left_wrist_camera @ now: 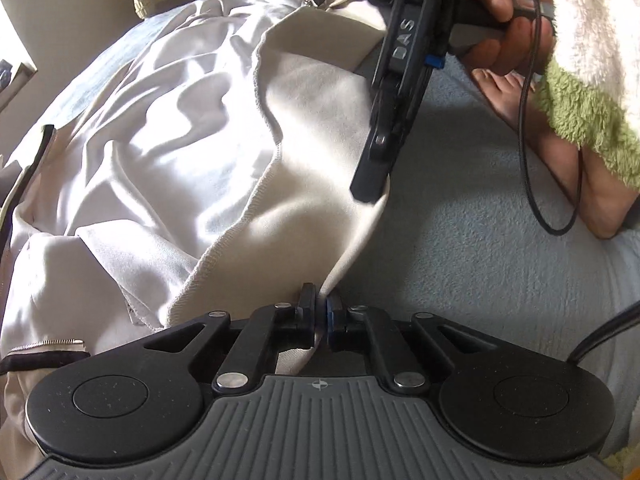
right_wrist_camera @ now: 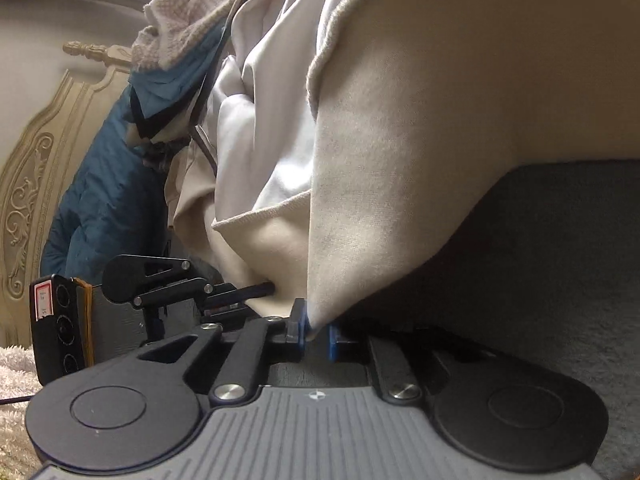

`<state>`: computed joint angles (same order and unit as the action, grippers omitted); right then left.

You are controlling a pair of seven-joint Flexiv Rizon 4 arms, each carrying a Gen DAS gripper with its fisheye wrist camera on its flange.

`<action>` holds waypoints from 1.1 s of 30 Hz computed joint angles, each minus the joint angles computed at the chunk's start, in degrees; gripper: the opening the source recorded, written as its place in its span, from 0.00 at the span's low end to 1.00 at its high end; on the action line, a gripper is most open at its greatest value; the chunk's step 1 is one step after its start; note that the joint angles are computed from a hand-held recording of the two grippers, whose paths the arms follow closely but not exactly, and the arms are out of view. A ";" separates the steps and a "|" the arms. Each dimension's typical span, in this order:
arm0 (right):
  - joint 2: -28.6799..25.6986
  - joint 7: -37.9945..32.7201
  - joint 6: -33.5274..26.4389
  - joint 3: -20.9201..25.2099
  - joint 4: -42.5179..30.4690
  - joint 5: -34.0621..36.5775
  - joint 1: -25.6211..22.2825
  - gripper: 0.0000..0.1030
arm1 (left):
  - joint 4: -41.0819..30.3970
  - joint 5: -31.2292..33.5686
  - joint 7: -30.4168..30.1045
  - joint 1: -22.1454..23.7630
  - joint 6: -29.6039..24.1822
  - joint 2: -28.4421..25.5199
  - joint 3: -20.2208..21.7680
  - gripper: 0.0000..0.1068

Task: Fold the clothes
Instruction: 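Hold the folded hem with the right tool while the left tool closes on the fabric, then open both tools and release the folded hoodie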

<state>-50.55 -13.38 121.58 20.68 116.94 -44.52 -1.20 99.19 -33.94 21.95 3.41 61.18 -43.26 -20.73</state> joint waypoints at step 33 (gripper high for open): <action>17.93 -24.62 0.62 -41.04 16.76 86.81 47.08 0.02 | 1.88 -4.84 8.33 -0.92 1.71 -0.59 -5.93 0.04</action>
<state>-32.62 -38.00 122.20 -20.36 133.70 42.30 45.89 101.07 -38.78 30.28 2.49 62.89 -43.85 -26.66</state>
